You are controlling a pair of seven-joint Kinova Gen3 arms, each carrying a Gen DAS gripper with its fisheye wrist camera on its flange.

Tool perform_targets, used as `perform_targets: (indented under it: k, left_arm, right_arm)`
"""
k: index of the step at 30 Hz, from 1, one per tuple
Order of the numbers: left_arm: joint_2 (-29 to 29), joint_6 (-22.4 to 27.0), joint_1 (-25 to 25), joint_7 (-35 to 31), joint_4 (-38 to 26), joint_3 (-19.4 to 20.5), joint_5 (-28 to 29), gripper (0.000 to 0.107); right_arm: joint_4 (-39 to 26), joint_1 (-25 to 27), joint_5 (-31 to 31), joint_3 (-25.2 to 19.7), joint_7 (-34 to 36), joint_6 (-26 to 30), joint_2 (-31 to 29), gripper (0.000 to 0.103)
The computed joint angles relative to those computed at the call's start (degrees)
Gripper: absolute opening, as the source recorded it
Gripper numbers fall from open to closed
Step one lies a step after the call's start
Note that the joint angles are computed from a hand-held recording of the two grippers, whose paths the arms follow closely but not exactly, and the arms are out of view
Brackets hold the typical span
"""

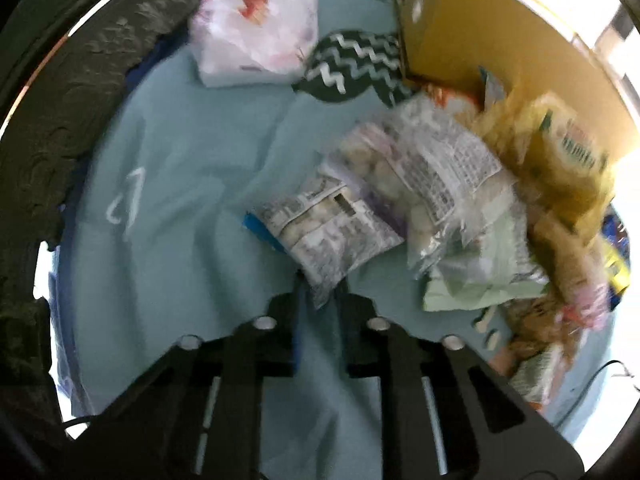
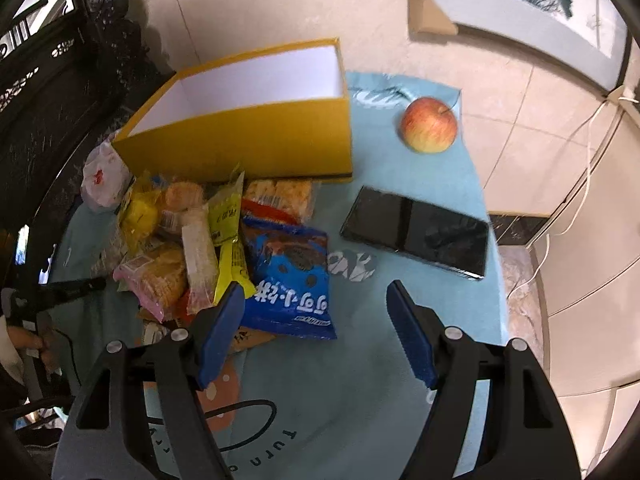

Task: Organize snacks
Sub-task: 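Grasp the white-purple snack bag with the left gripper while the right grasps the blue cookie bag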

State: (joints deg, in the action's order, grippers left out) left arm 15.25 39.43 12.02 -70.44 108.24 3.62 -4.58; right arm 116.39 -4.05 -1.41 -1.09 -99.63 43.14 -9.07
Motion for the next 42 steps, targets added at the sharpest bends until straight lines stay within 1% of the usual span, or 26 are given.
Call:
perform_targets:
  k: [2,4,7,9,11,13,15,17,18,19,20,22,23,24,25,26,28,29,32,35,38,39,40,42]
  left_arm:
    - [-1.85,-0.59,-2.64,-2.83,0.89,1.22,3.33,0.01]
    - [-3.4,-0.36,-2.82,-3.46,1.26,0.71,4.27,0.008]
    - [-4.01,0.2,-3.79,-4.48,1.31,0.83,6.35,0.008]
    - [-3.97,0.26,-4.02,-4.62,1.65,0.66,6.73,0.004]
    - [-3.86,0.94,-3.89,-4.36,1.42,0.58,6.63,0.003]
    - [-3.67,1.42,-3.71,-4.0,1.13,0.65,6.74,0.003]
    - [-3.2,1.69,-3.05,-2.99,0.87,0.55,5.95,0.003]
    - [-3.7,1.42,-2.84,-2.86,1.25,0.57,5.5,0.003]
    - [-3.55,1.17,-2.62,-2.82,1.1,0.61,5.03,0.003]
    - [-3.19,1.22,-2.57,-2.91,0.89,0.68,4.93,0.004]
    - [-2.78,1.39,-2.39,-2.6,0.57,0.58,4.56,0.006]
    - [-1.68,1.89,-2.27,-2.47,-0.3,0.84,3.93,0.007]
    - [-0.79,1.76,-1.08,-1.28,-1.09,0.26,2.5,0.007]
    - [-0.44,1.55,-0.54,-0.57,-1.51,0.16,1.78,0.009]
    - [-0.04,1.47,-0.34,-0.38,-1.99,0.21,1.55,0.015]
    - [0.37,1.45,-0.18,-0.29,-2.42,0.28,1.43,0.019]
    - [1.65,1.56,0.74,0.56,-3.71,0.15,0.43,0.034]
    - [2.07,1.6,1.03,0.86,-4.16,0.1,0.14,0.036]
    - [4.02,2.73,1.56,2.28,-6.44,-0.21,-0.07,0.036]
    - [5.73,3.18,1.19,2.54,-8.14,-0.42,0.34,0.038]
    - [7.47,4.86,0.02,2.37,-10.85,-0.36,1.91,0.04]
    - [7.77,4.95,-0.09,2.47,-11.56,-0.51,2.0,0.047]
    - [8.31,5.12,0.32,3.04,-12.5,-1.03,1.27,0.059]
    - [9.77,7.85,1.16,4.38,-15.21,-2.2,-0.1,0.07]
  right_arm:
    - [-0.49,-0.63,0.08,-0.23,1.36,-0.05,1.35,0.074]
    - [-1.17,-0.42,-0.26,-0.49,1.36,-0.19,2.91,0.074]
    - [-2.92,0.35,-5.25,1.71,1.53,-0.19,6.83,0.074]
    - [-3.9,1.14,-8.2,2.21,2.6,-0.4,9.33,0.074]
    - [-5.4,1.3,-8.13,1.77,1.5,-0.23,12.81,0.074]
    - [-7.44,0.99,-7.61,1.87,-0.07,2.13,16.48,0.074]
    - [-8.6,2.28,-9.27,1.13,0.45,4.0,19.6,0.074]
    - [-8.66,2.67,-9.36,0.78,0.52,4.25,20.91,0.064]
    - [-8.35,1.71,-8.2,1.0,1.87,3.59,20.42,0.056]
    - [-8.2,1.82,-7.98,0.41,3.43,3.4,20.31,0.052]
    - [-7.84,2.86,-8.69,-0.46,4.91,2.96,19.99,0.051]
    - [-7.46,3.95,-11.22,-0.18,6.68,2.95,19.8,0.05]
    - [-7.39,4.68,-12.57,-0.08,7.68,3.21,19.78,0.05]
    - [-7.11,5.43,-13.83,0.07,8.62,3.38,19.5,0.05]
    - [-6.92,5.71,-14.27,0.27,8.96,3.48,19.26,0.05]
    - [-6.68,6.21,-15.05,0.44,9.66,3.68,19.01,0.05]
    - [-6.26,6.87,-16.04,0.8,10.46,3.91,18.48,0.05]
    - [-6.0,7.26,-16.71,0.98,10.91,4.1,18.17,0.05]
    - [-5.47,7.44,-17.48,1.18,11.33,4.35,17.76,0.05]
    - [-5.11,7.37,-18.33,1.11,11.8,4.53,17.61,0.05]
    - [-4.61,7.22,-18.19,1.22,12.3,4.89,16.82,0.05]
    - [-4.6,6.99,-18.11,1.18,12.17,4.91,16.8,0.05]
    - [-4.55,6.71,-17.84,1.18,11.78,4.85,16.71,0.05]
    - [-4.66,6.55,-17.69,1.23,11.82,4.72,17.1,0.05]
